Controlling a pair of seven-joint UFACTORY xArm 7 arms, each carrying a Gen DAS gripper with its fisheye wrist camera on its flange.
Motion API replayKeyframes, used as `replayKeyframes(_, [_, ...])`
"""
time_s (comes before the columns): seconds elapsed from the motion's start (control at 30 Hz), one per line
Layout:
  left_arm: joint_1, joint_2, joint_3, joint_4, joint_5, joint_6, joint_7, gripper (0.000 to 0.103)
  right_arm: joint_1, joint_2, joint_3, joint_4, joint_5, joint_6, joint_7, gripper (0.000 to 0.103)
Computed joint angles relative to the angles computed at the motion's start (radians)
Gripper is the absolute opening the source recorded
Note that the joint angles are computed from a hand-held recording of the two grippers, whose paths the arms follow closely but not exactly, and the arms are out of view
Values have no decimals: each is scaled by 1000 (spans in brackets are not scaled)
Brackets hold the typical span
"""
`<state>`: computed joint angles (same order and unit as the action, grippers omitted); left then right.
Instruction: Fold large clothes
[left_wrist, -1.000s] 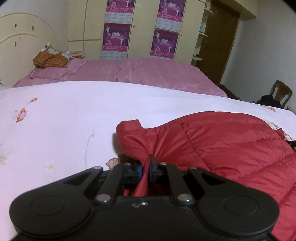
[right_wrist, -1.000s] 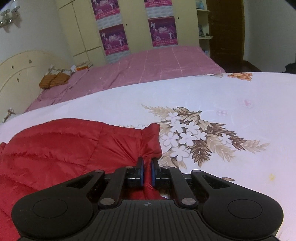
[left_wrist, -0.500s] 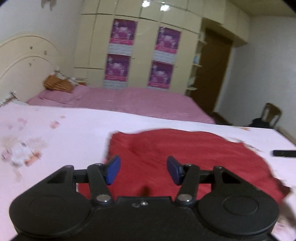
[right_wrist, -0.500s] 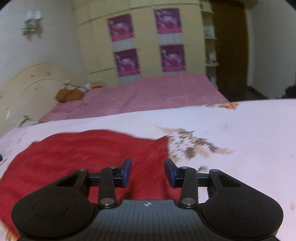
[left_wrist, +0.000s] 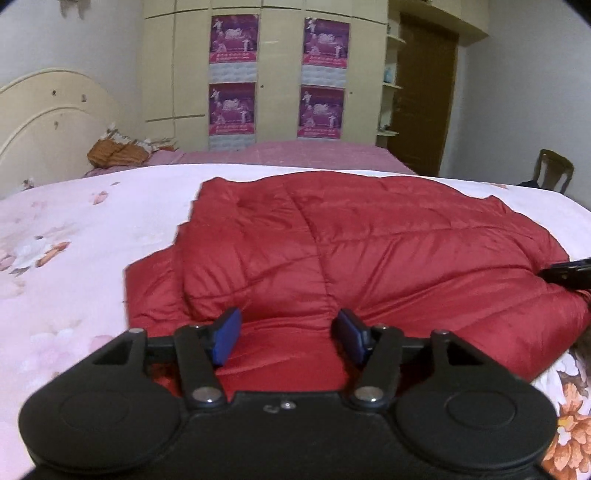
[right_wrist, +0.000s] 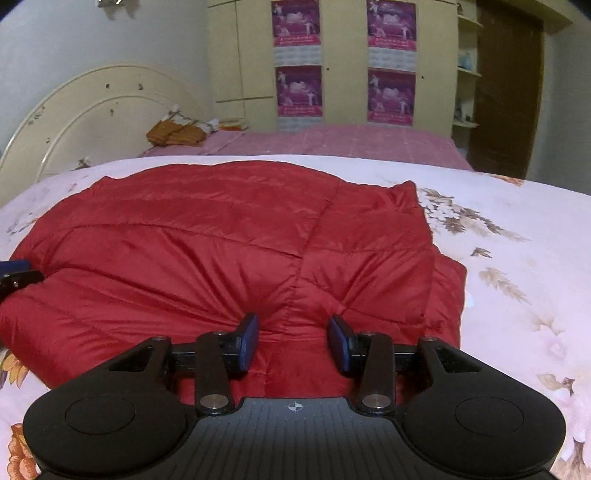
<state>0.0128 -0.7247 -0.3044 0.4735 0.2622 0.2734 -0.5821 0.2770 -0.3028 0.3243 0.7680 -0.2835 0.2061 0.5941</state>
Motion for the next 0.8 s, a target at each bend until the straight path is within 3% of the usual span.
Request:
replayKeyframes(0.07, [-6,-72,0,-20,-7,54,-12,72,-37,-77,24,-22,-19,51,56,41])
replayKeyframes(0.1, [39,-117,-45,-22,12,113,-50,86,-46,-124,28,-39,-18,77,81,46])
replayKeyframes(0.13, [79,-187,-99,-29,35,202,-98,93,-42,-173,13,-63,2,106,91,72])
replayKeyframes(0.17, [91,-240,-120,-32,49,275,-132,93,-33,-219,-4,-90,26,127,97,83])
replayKeyframes(0.2, [70,-296,-100,-48,44,325,-148,91,-19,-264,-31,-123,55,133,94,87])
replayKeyframes(0.3, [-2,-438,-20,-92,-32,409,-230,80,66,-412,-130,-219,194,179,69,87])
replayKeyframes(0.4, [-83,-517,41,-147,-151,345,-331,75,133,-513,-191,-306,362,156,114,87])
replayKeyframes(0.5, [-121,-480,38,-180,-240,207,-431,72,185,-541,-219,-370,509,56,203,86])
replayKeyframes(0.57, [-107,-420,29,-184,-271,134,-496,72,209,-512,-224,-376,557,4,242,75])
replayKeyframes(0.8, [-52,-274,57,-240,-303,-122,-620,71,245,-340,-242,-347,604,-173,307,70])
